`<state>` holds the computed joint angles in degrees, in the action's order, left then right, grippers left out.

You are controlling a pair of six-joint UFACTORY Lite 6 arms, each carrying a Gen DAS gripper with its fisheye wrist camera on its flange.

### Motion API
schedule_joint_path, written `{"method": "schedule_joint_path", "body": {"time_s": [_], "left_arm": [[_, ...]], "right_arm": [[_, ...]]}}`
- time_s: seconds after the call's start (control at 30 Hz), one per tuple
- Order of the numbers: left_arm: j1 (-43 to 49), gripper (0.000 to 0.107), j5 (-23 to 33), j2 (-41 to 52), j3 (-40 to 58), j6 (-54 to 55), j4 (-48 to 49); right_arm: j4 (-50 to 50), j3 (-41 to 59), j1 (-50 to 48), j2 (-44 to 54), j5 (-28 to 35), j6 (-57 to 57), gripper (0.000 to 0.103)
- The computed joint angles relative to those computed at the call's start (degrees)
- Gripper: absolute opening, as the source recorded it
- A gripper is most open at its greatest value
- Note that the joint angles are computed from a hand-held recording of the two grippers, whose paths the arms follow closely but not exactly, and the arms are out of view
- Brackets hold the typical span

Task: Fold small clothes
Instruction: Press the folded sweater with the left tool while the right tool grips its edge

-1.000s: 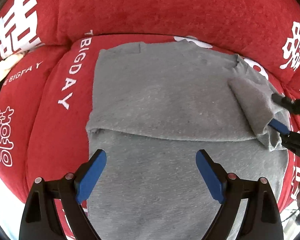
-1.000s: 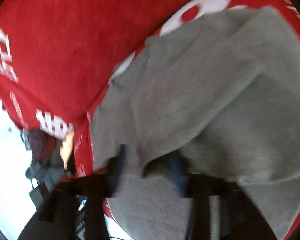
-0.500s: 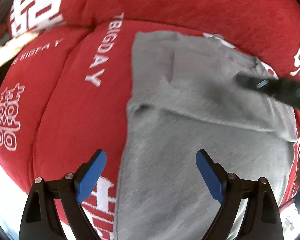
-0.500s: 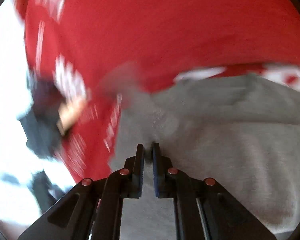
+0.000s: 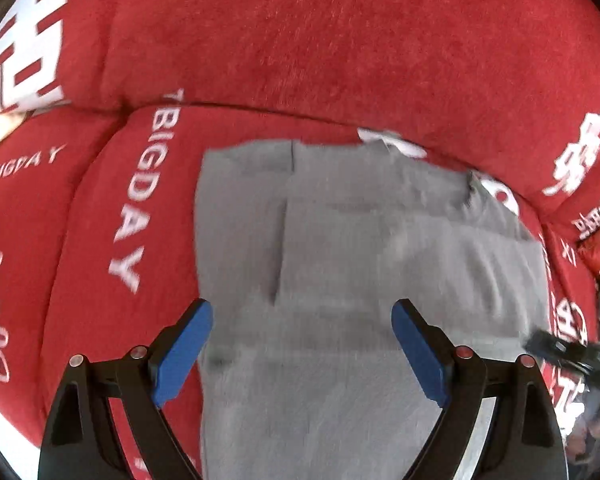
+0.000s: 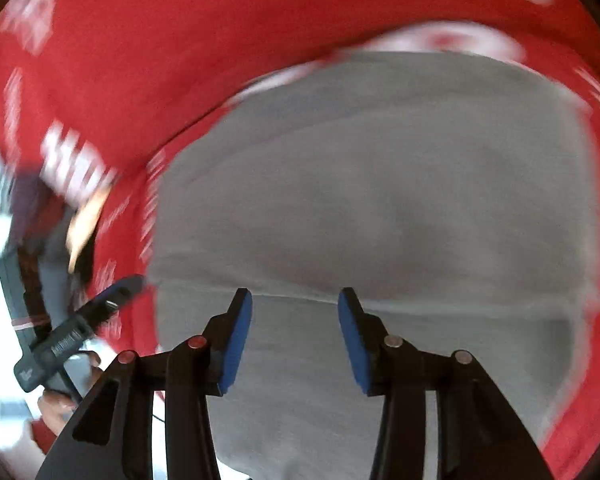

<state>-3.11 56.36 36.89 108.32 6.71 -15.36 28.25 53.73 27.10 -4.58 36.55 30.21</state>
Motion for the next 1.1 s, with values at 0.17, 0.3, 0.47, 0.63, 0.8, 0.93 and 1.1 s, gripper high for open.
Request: {"method": "schedule_joint_path", "body": {"time_s": [0.17, 0.3, 0.47, 0.63, 0.8, 0.93, 1.1], "left_arm": [[0.2, 0.088, 6.4, 12.2, 13.8, -0.2, -3.0], [-1.2, 0.078, 7.0, 12.9, 14.4, 0.9, -0.9], [-1.8, 0.037, 7.7, 13.5, 15.3, 0.5, 0.5], [-0.3, 0.015, 7.6, 12.8, 15.1, 1.3, -3.1], [0.2, 0.015, 4.7, 4.2, 4.4, 4.7, -3.5], [-1.8, 0.015, -1.7, 0.2, -6.5, 2.8, 1.6], [-1.9, 0.016, -3.2, -2.2, -8.3, -1.4, 5.3]], "right_arm": [[6.9, -22.2, -16.2, -24.5, 2.5, 1.5, 0.049], [15.9, -30.5, -23.9, -31.8, 4.0, -6.8, 0.049], [23.8, -37.8, -26.9, -39.3, 4.9, -11.2, 0.049], [34.9, -38.8, -24.9, -34.8, -3.2, -17.6, 0.049], [31.4, -33.7, -28.1, -31.5, -3.0, -17.8, 0.007], [22.1, -31.1, -29.7, -32.3, 0.7, -15.3, 0.007], [28.8, -37.3, -36.8, -31.8, 5.6, -28.4, 0.012]]}}
